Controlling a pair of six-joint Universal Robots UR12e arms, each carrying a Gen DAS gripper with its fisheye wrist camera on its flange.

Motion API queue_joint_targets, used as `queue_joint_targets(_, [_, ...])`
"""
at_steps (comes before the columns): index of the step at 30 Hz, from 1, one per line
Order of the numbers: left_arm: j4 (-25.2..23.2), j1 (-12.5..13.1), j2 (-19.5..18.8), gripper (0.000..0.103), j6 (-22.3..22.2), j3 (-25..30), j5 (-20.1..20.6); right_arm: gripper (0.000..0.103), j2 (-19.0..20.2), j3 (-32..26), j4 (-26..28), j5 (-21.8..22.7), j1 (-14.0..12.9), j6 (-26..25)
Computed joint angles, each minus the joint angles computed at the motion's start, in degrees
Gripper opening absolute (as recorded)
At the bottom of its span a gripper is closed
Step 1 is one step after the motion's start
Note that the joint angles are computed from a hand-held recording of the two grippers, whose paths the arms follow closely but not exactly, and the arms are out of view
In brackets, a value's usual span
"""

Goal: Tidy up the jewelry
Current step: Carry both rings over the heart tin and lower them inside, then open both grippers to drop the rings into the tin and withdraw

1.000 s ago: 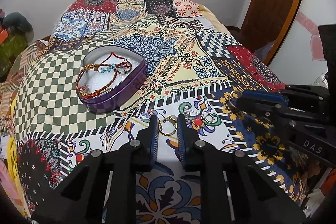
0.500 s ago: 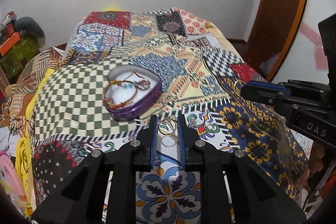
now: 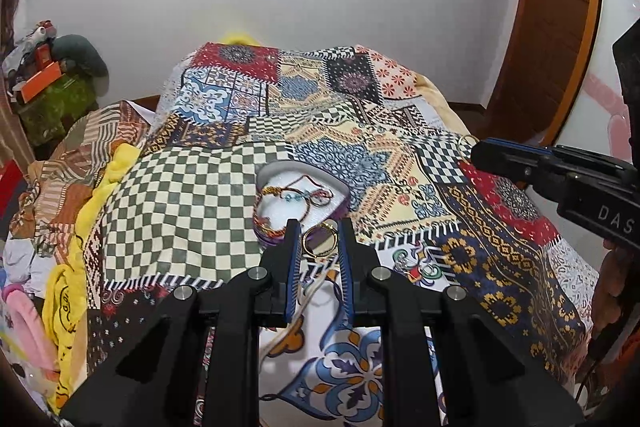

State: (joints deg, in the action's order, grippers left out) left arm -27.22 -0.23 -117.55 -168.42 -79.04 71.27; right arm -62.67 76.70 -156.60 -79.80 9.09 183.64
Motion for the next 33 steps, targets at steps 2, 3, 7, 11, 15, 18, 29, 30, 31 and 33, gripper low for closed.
queue_joint_targets(2, [0.29,0.09,-0.19,0.017,-0.15,0.33,0.16,0.009,0.36,-0.61,-0.09,0.19,0.13,-0.19])
queue_joint_targets(3, [0.44,0.15,-0.29,0.017,-0.25,0.50,0.22,0.009,0.58,-0.99,-0.06,0.19,0.22,-0.35])
queue_joint_targets(7, [1.07,0.30,-0.89,0.017,-1.02,1.24,0.72,0.009,1.59,-2.48,0.43,0.47,0.46,-0.71])
queue_joint_targets(11, [1.30,0.35,-2.08,0.017,-1.94,2.96,2.23,0.009,3.00,-4.59,2.03,1.54,0.45,0.12])
queue_joint_targets(15, [0.93,0.44,-3.27,0.017,-2.35,4.72,2.92,0.009,4.61,-7.05,4.25,2.13,0.39,0.35])
queue_joint_targets(18, [0.20,0.52,-4.12,0.017,-2.38,5.87,2.96,0.009,5.63,-8.77,5.89,2.05,0.53,-0.26])
queue_joint_targets(29, [-5.49,0.17,-7.69,0.017,-2.31,10.45,1.52,0.009,9.94,-16.25,15.32,4.51,0.32,-1.47])
queue_joint_targets(30, [-5.89,0.07,-8.03,0.017,-2.11,10.83,1.80,0.009,10.31,-16.86,16.24,4.54,0.35,-1.73])
queue_joint_targets(31, [-6.19,0.00,-8.24,0.017,-2.04,11.05,1.94,0.009,10.54,-17.22,16.87,4.56,0.38,-1.93])
queue_joint_targets(33, [-7.02,-0.06,-8.80,0.017,-2.11,11.67,1.94,0.009,11.18,-18.23,18.47,4.58,0.42,-2.18])
